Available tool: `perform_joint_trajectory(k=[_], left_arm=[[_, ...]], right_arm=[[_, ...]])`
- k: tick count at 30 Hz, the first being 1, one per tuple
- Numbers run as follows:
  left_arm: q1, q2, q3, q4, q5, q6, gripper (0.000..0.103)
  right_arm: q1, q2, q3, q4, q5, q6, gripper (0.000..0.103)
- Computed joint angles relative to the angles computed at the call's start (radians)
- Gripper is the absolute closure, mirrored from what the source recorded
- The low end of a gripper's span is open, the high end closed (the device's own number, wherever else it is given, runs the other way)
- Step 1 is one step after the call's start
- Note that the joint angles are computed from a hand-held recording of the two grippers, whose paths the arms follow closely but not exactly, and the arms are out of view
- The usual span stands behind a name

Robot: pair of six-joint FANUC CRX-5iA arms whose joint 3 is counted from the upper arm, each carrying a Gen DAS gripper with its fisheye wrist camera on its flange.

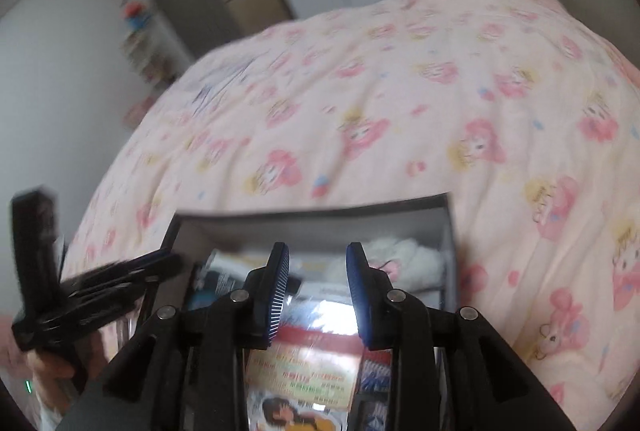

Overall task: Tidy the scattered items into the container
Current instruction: 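Lower the smartwatch into the box and open the right tool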

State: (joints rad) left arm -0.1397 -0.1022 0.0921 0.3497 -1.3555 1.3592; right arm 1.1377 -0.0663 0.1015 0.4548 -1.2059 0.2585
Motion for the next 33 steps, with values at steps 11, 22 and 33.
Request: perform_joint_trajectory(k=[11, 22, 33], left_arm=[[-0.107, 0.183, 0.107, -0.07, -0.077, 0.094, 0.082], [-0.069, 0.179, 0.068, 0.014, -0.036, 0.087, 0.082], [-0.064, 0.191, 0.075, 0.054, -0.058, 0.087, 0.082]], right_arm=[[-0.161, 0.089, 0.092, -0.412, -0.034, 0.158, 0.077], [-0.155, 0.106, 0.083, -0.328, -0.029, 0.111, 0.077], [-0.15, 0.107, 0.062, -0.304, -0.032, 0.107, 0.077]])
